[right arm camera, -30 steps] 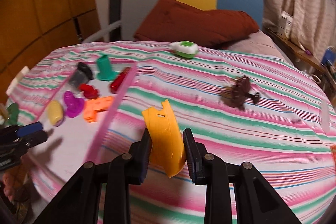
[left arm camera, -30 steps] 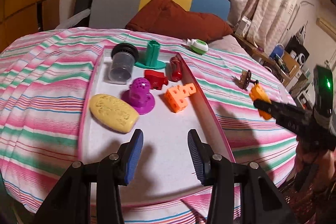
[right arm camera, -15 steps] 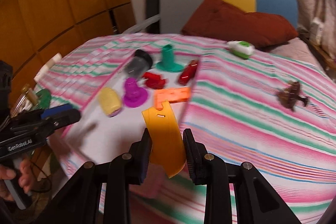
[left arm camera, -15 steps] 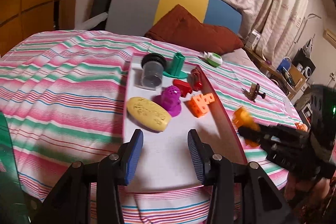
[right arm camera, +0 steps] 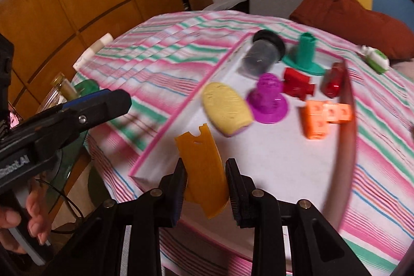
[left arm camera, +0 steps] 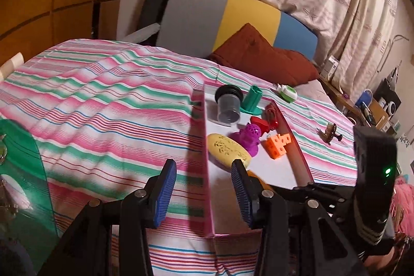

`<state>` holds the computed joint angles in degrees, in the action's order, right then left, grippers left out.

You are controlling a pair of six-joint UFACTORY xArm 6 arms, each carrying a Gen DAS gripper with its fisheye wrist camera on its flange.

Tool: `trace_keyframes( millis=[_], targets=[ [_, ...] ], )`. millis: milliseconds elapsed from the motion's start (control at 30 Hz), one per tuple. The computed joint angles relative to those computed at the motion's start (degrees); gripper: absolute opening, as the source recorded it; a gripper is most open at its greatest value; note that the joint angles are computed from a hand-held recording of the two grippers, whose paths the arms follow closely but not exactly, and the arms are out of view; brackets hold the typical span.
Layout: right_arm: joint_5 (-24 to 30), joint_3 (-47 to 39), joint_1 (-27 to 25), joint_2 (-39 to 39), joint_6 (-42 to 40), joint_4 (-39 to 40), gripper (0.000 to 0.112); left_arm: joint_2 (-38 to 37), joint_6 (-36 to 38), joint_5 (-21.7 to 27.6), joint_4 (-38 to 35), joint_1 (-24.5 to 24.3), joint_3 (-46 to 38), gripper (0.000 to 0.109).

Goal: Organize rigid objects
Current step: 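Carry the yellow flat piece into the tray and open the right tool, then move the right tool to the brown spiky knob and grasp it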

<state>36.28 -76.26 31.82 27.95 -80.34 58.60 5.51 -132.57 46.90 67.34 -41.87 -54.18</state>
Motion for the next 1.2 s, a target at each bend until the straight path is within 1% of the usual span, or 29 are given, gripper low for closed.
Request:
trace_keyframes(
  millis=[67, 100, 167, 233, 300, 400, 533, 633, 667, 700, 767, 800, 867, 967, 1067, 1100, 1167, 1200],
  targets=[
    [-0.02, -0.13, 0.47, 0.28, 0.36, 0.23, 0.031, -0.35, -0.42, 0.27, 0.01, -0.03, 0.41, 0.044],
    [1.01, -0.32, 0.28, 0.37, 0.7, 0.4, 0.031, -0.5, -0.57, 0.36, 0.02, -0.03, 0.58, 0.044],
    [2.06, -0.36, -0.04, 0.21, 1.42, 0.46, 0.034, -0.63, -0.68, 0.43, 0.02, -0.02, 0.68, 0.044],
    [2.92, 0.22, -0.76, -0.53, 0.42, 1.83, 0.038, -0.52, -0.67, 0.26, 0.14, 0.07, 0.61, 0.044],
    [3.13, 0.58, -1.7, -1.24, 0.19, 2.24, 0.039, -0.24, -0.66, -0.15, 0.32, 0.18, 0.34, 0.044],
    [2.9, 0.82, -2.88, -1.99, 0.25, 3.02, 0.039, 0.73, -0.31, -1.68, 0.58, 0.55, -0.64, 0.044],
    [2.12, -0.25, -5.06, -2.24, 0.5, 3.99, 0.041, 2.89, 2.59, -2.97, 0.22, 0.66, -3.35, 0.044],
    [1.0, -2.07, -6.8, -1.19, 1.51, 3.19, 0.042, 5.05, 4.79, -5.41, -0.09, 1.22, -5.79, 0.044],
    [0.53, -2.82, -7.39, -0.68, 2.24, 2.56, 0.042, 5.81, 5.52, -6.95, -0.05, 1.58, -6.59, 0.044],
    [-0.06, -3.67, -7.97, -0.06, 3.29, 1.61, 0.042, 6.67, 6.42, -8.38, -0.16, 1.88, -7.56, 0.044],
    [-1.42, -5.74, -9.1, 1.55, 5.64, -0.7, 0.042, 8.18, 8.5, -9.74, -0.64, 2.01, -9.44, 0.044],
    [-2.45, -7.29, -9.8, 2.77, 7.73, -3.04, 0.042, 9.21, 10.46, -9.97, -1.5, 1.9, -10.83, 0.044],
    [-3.35, -9.35, -10.76, 4.35, 9.86, -5.13, 0.042, 10.81, 13.43, -9.86, -2.85, 1.57, -13.16, 0.044],
    [-3.38, -14.88, -13.16, 8.21, 14.86, -8.48, 0.042, 12.96, 16.71, -10.06, -4.09, 1.28, -16.36, 0.044],
    [-1.39, -23.75, -15.99, 14.21, 24.28, -12.48, 0.044, 14.92, 19.53, -10.67, -5.47, 1.33, -19.06, 0.044],
    [-1.14, -25.18, -16.46, 15.25, 25.89, -12.94, 0.046, 15.76, 20.81, -10.84, -6.29, 1.31, -20.24, 0.044],
    [0.03, -31.17, -17.88, 19.42, 32.26, -15.72, 0.046, 16.82, 22.01, -10.86, -7.11, 1.19, -21.75, 0.044],
    [0.84, -35.51, -18.71, 22.41, 37.07, -18.45, 0.046, 17.56, 22.97, -10.84, -7.72, 1.05, -22.74, 0.044]
  ],
)
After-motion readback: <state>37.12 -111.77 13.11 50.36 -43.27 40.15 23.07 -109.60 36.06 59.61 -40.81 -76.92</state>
